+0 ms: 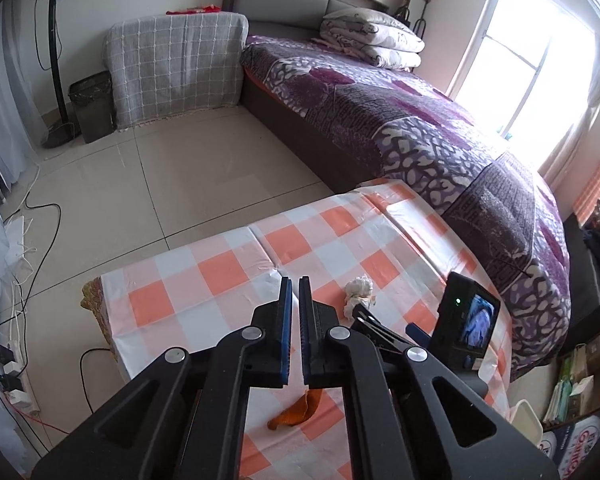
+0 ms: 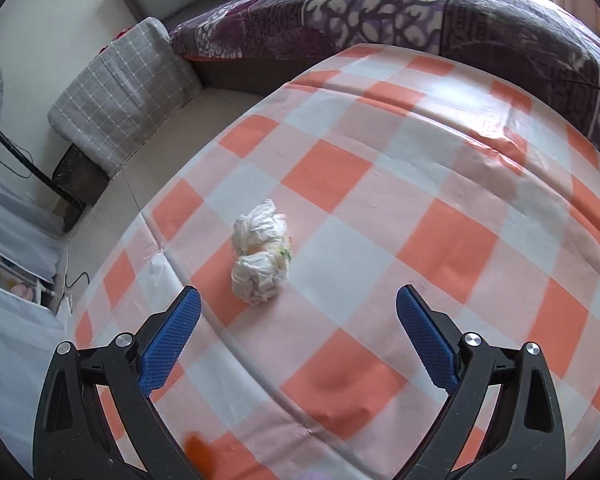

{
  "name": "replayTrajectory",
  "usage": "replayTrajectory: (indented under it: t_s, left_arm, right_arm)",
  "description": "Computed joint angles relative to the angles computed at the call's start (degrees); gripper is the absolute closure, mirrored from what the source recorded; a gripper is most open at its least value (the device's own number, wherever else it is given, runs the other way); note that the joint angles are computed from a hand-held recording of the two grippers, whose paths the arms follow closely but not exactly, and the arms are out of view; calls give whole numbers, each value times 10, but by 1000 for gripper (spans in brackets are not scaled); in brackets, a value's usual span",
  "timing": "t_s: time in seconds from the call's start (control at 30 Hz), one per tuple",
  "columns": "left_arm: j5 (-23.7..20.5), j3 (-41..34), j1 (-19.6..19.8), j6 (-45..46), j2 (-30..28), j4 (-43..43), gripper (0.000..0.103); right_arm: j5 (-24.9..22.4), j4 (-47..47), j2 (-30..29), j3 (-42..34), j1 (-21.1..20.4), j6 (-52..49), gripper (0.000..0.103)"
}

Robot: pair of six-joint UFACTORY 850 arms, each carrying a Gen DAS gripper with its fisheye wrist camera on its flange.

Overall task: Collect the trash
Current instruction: 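Grasp the orange peel with the left gripper while the right gripper grasps the white tissue, then lift and carry the orange peel and white tissue toward the white bin with both grippers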

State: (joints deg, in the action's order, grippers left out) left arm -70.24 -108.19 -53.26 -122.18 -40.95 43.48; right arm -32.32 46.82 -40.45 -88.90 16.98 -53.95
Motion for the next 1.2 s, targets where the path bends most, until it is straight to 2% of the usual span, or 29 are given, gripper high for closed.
replayTrajectory:
  t_s: [0.07, 0.2, 0.27, 0.3, 0.33, 0.37, 0.4, 0.43, 0.47, 0.5, 0.53, 0.67, 0.8, 1.0, 1.03, 1.07, 1.13, 1.2]
  left_arm:
    - [9, 17, 2, -7, 8, -13, 99]
    - [38, 35, 9, -5, 15, -37, 99]
    - [45, 37, 12, 1, 14, -48, 99]
    - [50, 39, 15, 6, 13, -55, 99]
    - [60, 44, 17, 11, 14, -64, 98]
    - [72, 49, 21, 20, 14, -78, 98]
    - [90, 54, 27, 41, 14, -99, 97]
    - [110, 60, 34, 65, 13, -123, 92]
    - [131, 64, 39, 92, 10, -147, 79]
    - [147, 64, 44, 122, 4, -170, 71]
    - [153, 54, 47, 162, -7, -193, 56]
    - [149, -22, 54, 339, -74, -283, 47]
    - [87, -125, 52, 451, -151, -324, 45]
    - [96, -130, 54, 482, -172, -361, 45]
    - [95, -127, 54, 479, -173, -364, 48]
    - [100, -120, 54, 476, -171, -369, 58]
    - [129, -89, 57, 466, -156, -379, 71]
    - [152, -63, 57, 445, -140, -375, 73]
  right_arm:
    - [7, 0, -5, -5, 7, -2, 12]
    - [10, -47, -27, -30, 22, 35, 25]
    - [12, -75, -34, -40, 28, 60, 40]
    - [22, -89, -34, -40, 31, 70, 51]
    - [23, -92, -34, -41, 32, 69, 71]
    - [17, -96, -35, -45, 31, 73, 75]
    - [17, -88, -36, -47, 29, 70, 75]
    - [21, -70, -32, -44, 24, 56, 76]
    - [24, -53, -28, -40, 19, 43, 76]
    - [27, -46, -28, -40, 15, 37, 76]
    - [30, -39, -24, -38, 8, 32, 76]
    - [23, -38, -20, -40, -14, 22, 76]
    - [10, -28, -11, -32, -41, -6, 76]
    - [-5, -11, 9, -7, -69, -51, 76]
    - [-8, -8, 12, -3, -73, -57, 76]
    - [-13, -3, 17, 2, -78, -66, 76]
    - [-21, 11, 29, 14, -87, -85, 76]
    - [-30, 27, 40, 25, -96, -103, 76]
